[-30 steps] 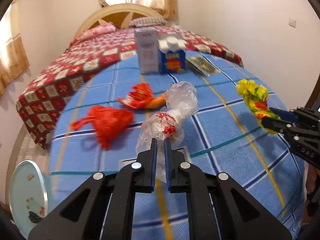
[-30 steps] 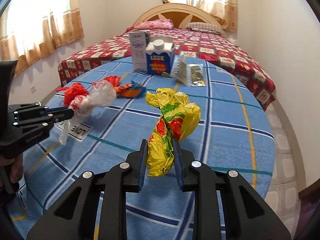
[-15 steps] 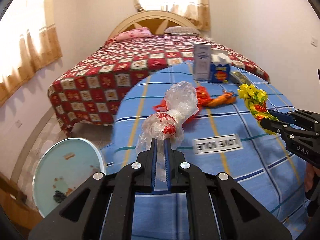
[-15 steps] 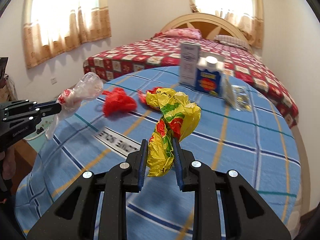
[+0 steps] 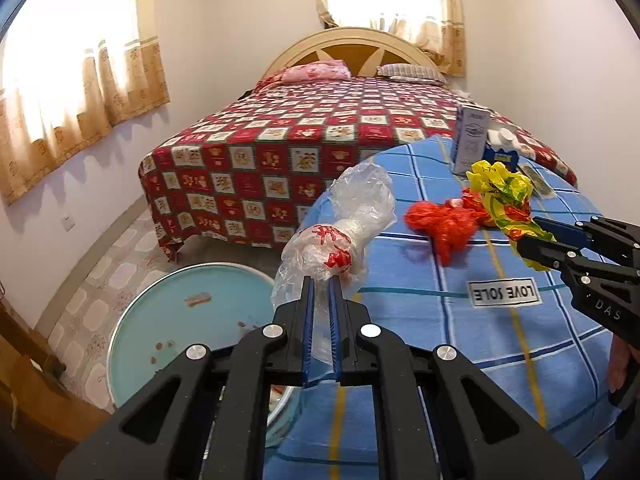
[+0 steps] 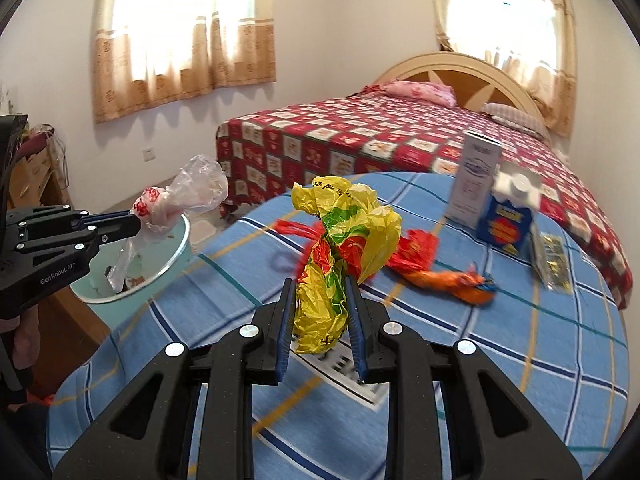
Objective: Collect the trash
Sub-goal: 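Carry the clear bag and yellow bag over the blue bin with both tools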
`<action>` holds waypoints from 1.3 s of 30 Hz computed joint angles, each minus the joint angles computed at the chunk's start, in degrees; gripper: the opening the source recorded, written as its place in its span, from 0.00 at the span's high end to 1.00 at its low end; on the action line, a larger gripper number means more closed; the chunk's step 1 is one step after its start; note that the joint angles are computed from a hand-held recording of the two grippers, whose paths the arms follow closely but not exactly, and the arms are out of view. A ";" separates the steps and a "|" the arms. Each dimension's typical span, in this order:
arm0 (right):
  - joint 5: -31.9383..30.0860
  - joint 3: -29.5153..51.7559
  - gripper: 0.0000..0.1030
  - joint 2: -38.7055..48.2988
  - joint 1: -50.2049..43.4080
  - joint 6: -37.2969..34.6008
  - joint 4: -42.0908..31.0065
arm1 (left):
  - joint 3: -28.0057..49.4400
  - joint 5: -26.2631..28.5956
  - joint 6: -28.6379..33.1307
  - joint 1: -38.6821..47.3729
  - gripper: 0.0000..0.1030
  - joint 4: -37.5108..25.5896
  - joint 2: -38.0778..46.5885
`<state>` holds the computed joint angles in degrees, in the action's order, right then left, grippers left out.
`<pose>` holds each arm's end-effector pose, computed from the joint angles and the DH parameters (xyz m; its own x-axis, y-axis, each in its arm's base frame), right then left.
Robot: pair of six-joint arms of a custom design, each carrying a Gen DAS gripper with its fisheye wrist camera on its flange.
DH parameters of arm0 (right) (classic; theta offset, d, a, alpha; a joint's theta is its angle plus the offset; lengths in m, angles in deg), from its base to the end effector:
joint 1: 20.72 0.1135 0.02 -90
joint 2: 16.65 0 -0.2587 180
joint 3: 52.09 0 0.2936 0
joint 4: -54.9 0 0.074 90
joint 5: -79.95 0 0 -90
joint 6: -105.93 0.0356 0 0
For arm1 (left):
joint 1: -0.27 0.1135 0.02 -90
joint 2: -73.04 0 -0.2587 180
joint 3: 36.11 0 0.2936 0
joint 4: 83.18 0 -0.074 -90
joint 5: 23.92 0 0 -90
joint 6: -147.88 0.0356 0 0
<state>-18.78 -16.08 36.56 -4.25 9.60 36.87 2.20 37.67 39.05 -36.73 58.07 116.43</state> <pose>0.2236 0.0717 0.1709 -0.5058 -0.2632 -0.8215 -0.4577 0.8891 -0.0030 0.1703 -0.1071 0.1923 -0.6058 0.1011 -0.7891 0.0631 0.9949 0.0790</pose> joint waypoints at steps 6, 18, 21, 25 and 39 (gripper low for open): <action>2.22 2.73 0.75 4.41 4.87 0.51 2.34 | -1.49 1.03 1.55 3.55 0.93 -2.10 -4.33; 4.51 7.18 0.75 11.70 11.82 1.06 6.25 | -4.66 4.03 5.14 11.80 0.93 -7.12 -13.85; 5.02 8.32 0.75 13.33 13.33 1.03 6.86 | -5.10 4.78 6.05 13.80 0.93 -8.52 -15.95; 5.42 9.95 0.75 15.61 15.13 0.84 7.58 | -5.50 5.69 7.13 16.51 0.93 -10.40 -18.63; 5.46 14.52 0.75 22.77 19.11 -0.48 9.40 | -6.78 9.00 10.40 24.79 0.93 -15.61 -26.00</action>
